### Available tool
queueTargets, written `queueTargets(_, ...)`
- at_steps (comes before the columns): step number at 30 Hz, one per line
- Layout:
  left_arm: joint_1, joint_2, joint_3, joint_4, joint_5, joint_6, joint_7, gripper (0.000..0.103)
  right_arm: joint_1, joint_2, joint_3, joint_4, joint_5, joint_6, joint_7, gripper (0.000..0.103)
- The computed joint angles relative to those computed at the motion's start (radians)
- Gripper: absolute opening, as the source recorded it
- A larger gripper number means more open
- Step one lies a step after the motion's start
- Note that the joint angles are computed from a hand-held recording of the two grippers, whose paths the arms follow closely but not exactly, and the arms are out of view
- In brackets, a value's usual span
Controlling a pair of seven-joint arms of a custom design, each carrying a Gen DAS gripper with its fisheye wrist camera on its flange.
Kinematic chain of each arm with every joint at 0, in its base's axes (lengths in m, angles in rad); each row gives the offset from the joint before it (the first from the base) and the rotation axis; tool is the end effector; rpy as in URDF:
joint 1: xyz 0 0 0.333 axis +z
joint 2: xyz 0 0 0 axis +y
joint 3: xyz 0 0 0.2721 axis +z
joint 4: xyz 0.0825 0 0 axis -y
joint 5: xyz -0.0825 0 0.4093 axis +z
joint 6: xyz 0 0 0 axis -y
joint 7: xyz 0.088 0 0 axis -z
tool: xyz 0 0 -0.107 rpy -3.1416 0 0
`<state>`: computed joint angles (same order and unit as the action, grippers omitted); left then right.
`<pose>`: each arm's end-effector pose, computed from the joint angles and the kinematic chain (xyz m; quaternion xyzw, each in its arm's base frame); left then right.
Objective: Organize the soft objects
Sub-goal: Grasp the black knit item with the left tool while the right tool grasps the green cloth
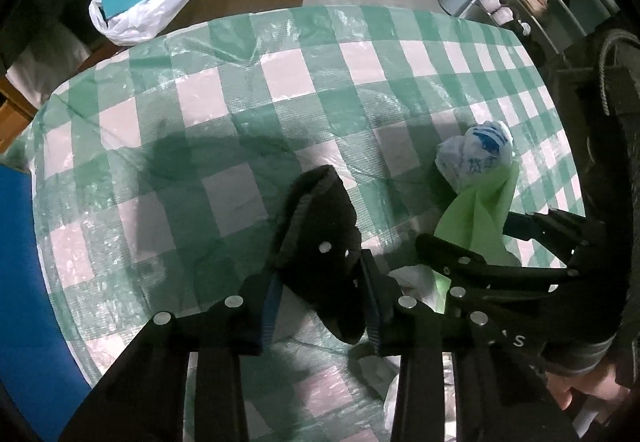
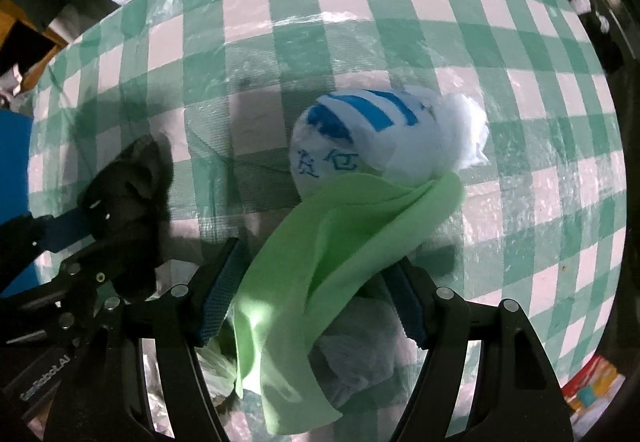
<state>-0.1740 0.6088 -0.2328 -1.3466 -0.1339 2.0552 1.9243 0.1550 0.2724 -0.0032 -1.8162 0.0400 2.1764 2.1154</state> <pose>0.6814 -0.2673 0.3449 0.4373 -0.8887 0.1275 0.0520 0.6385 0.0993 0.3431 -0.5461 0.8364 -0.0036 0.0467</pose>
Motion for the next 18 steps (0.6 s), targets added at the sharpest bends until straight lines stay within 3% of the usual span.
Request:
queueTargets(4,0.007,-0.009,0.006,-0.008,0.006,0.003,0.000,0.036,0.019,0.029,-0.001,0.042,-0.058,-0.014,0.000,0.047)
queueTargets(6,0.014,-0.012,0.009,-0.008,0.005,0.002,0.000,0.036,0.026,0.038,-0.002,0.053,-0.078,-0.015,-0.005,0.028)
queueTargets(8,0.018,-0.017,0.009,-0.011,0.003,0.001,-0.002,0.036,0.028,0.041,-0.001,0.059,-0.083,-0.013,-0.013,0.015)
queueTargets(15,0.040,-0.084,0.007,-0.084,-0.008,0.030,0.041,0.036,0.024,0.034,0.007,0.055,-0.041,0.019,-0.042,0.010)
queueTargets(18,0.047,-0.116,0.007,-0.117,-0.015,0.041,0.060,0.036,0.020,-0.028,0.009,-0.010,-0.026,0.052,-0.052,0.009)
